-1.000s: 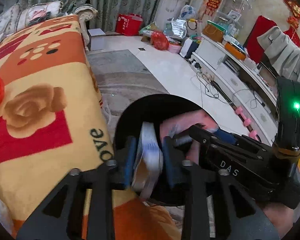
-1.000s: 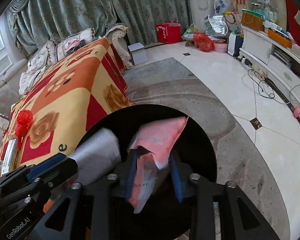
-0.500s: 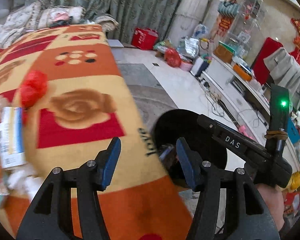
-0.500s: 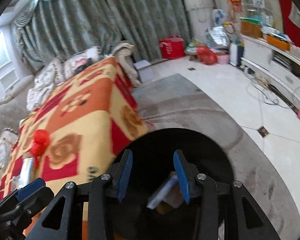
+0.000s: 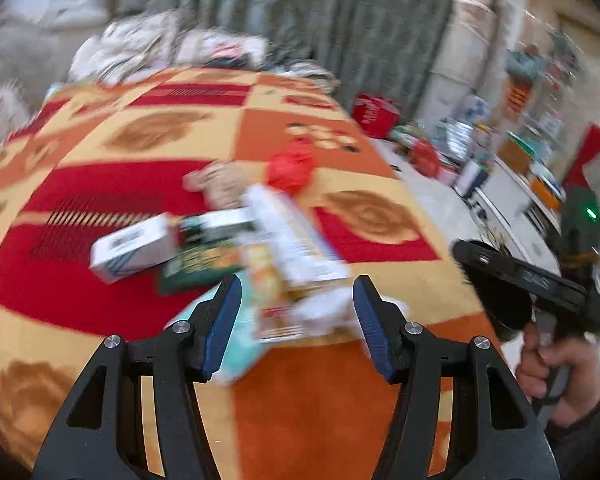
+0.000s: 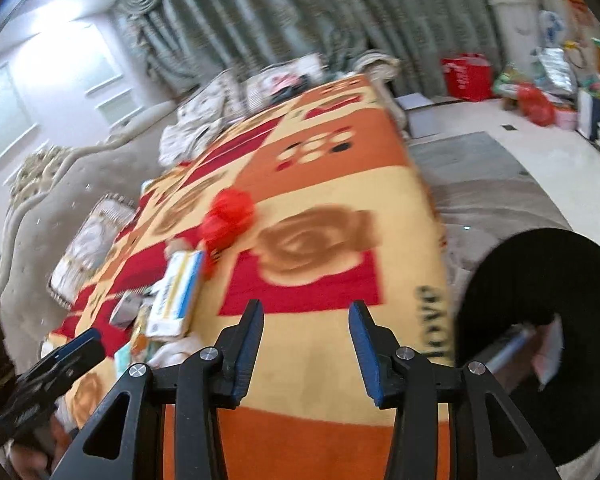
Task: Collect trash
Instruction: 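Grasp the yellow snack bar wrapper with the left tool while the right tool grasps the blue-white medicine box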
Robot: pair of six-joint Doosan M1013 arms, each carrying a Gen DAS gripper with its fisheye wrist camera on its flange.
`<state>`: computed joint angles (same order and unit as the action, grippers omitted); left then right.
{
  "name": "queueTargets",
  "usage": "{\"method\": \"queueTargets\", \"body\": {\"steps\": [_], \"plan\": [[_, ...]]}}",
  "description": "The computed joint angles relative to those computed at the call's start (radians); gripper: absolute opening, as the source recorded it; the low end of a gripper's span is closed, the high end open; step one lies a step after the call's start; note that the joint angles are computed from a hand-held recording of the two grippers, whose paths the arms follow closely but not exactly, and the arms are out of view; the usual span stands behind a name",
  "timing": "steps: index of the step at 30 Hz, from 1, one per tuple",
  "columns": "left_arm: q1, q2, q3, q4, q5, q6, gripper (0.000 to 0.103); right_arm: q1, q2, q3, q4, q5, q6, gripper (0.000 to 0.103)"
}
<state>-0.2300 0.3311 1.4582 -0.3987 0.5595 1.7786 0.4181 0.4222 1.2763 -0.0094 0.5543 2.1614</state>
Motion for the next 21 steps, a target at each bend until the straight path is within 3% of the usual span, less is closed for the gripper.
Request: {"method": "queueTargets", "body": {"steps": [6,12,13,15,18,21], "plan": [[-0.006,0.036,-0.031,0.101,0.021,-0.099,0.056,0.017,0.039,-0.052,0.072,0.012,-0.099,0.042],[-0.026,0.059,-0.059,0.143,0.026,-0.093,0.054,0.017,0.049,-0.065,0.157,-0.001,-0.204,0.042],[-0.026,0.065,-0.067,0.150,0.034,-0.098,0.050,0.018,0.051,-0.067,0.168,-0.001,-0.220,0.042],[-0.027,0.080,-0.083,0.167,0.069,-0.122,0.028,0.018,0.055,-0.072,0.190,0.001,-0.243,0.042],[-0.024,0.081,-0.072,0.163,0.066,-0.130,0.017,0.014,0.060,-0.075,0.269,-0.014,-0.296,0.042],[-0.014,0.067,-0.051,0.149,0.041,-0.143,0.013,0.011,0.072,-0.089,0.371,-0.027,-0.373,0.045]]}}
